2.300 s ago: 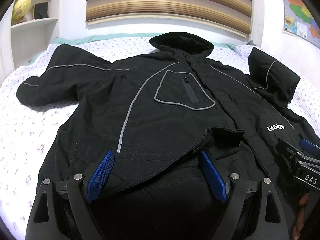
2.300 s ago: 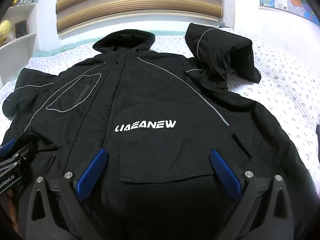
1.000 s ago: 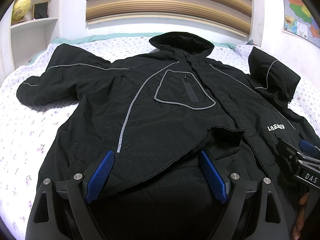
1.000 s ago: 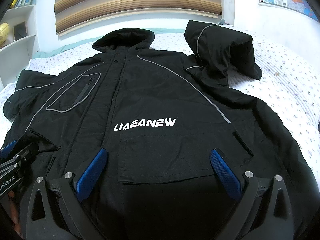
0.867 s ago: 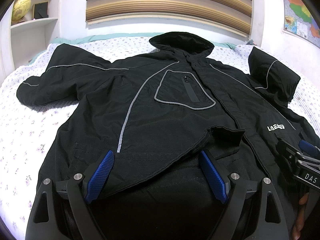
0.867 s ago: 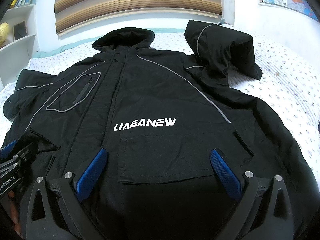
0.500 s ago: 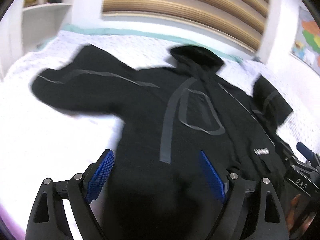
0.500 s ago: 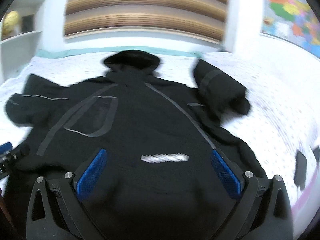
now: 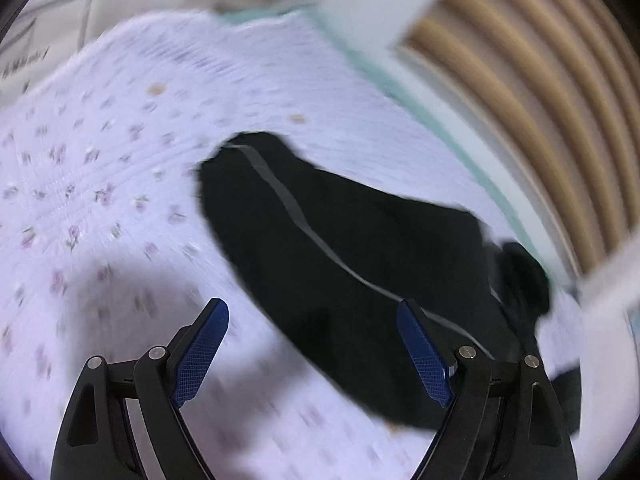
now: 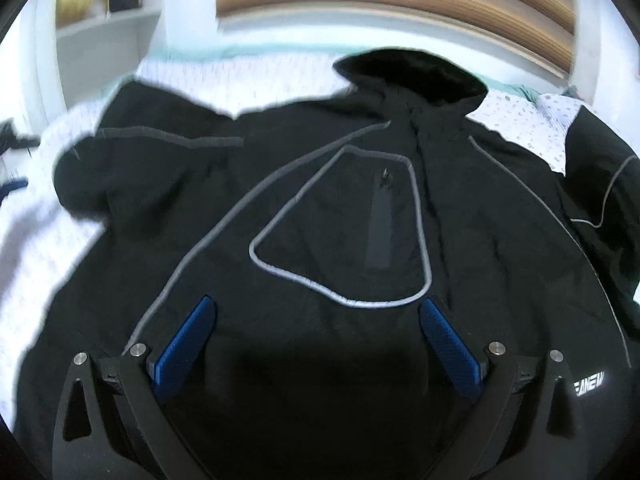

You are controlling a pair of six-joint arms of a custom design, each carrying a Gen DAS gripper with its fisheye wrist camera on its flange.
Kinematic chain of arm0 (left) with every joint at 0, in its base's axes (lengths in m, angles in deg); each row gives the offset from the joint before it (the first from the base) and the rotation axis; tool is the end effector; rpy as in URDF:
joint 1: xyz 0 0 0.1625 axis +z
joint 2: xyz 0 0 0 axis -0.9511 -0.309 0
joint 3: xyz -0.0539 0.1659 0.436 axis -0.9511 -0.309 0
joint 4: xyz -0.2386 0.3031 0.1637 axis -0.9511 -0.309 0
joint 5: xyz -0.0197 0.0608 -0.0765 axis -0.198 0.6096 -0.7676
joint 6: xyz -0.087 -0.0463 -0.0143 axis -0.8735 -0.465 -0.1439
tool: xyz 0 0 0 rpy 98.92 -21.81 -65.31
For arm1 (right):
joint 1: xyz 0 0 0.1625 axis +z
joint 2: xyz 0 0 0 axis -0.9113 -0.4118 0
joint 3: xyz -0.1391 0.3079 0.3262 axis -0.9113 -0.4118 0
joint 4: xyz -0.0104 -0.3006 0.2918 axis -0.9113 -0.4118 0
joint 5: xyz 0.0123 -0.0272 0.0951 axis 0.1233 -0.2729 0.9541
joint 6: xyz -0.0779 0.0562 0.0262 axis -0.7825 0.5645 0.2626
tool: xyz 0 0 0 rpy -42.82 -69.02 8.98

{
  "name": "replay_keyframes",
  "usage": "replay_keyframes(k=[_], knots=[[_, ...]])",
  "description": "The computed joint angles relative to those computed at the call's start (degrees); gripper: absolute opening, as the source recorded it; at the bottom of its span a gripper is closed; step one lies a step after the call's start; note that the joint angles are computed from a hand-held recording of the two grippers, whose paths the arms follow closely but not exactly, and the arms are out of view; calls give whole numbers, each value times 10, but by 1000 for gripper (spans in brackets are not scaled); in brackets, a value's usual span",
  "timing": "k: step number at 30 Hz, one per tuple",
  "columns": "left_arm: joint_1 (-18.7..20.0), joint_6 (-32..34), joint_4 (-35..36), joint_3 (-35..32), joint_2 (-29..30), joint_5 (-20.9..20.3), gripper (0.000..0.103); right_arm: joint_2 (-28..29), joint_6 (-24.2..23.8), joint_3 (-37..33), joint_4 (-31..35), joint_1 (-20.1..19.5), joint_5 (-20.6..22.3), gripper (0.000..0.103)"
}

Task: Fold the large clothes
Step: 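Grasp the black jacket sleeve cuff with the left gripper and lift it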

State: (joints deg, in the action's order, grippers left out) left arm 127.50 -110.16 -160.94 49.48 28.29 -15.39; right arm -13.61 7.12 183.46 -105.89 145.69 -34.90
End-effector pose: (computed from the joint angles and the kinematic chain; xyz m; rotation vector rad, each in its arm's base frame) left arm -0.2180 -0.7071 0.1594 -0.6923 2.2272 -1.4203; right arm -0.0024 -0.7194 0.3161 1.0109 -2.3117 0.7476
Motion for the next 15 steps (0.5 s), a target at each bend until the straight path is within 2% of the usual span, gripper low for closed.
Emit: replay_keyframes(k=[3, 6, 8, 10, 12, 13, 15], knots=[[32, -3, -17, -25, 12, -15, 86, -9, 3, -2, 23, -8, 24, 103], [62, 36, -77, -47, 28, -55, 86, -7, 13, -15, 50, -10, 24, 103], [66, 88, -134, -69, 48, -53, 80, -7, 14, -16, 51, -11, 27, 103], [68, 102, -125, -88, 55, -51, 32, -5, 12, -14, 46, -10, 26, 103], [61, 135, -151, -95, 63, -37, 17, -3, 10, -15, 42, -8, 21, 103], [53, 159, -172, -101, 71, -10, 16, -1, 10, -15, 39, -7, 20, 103], [30, 233, -219, -120, 91, 71, 15, -1, 10, -16, 40, -7, 19, 103]])
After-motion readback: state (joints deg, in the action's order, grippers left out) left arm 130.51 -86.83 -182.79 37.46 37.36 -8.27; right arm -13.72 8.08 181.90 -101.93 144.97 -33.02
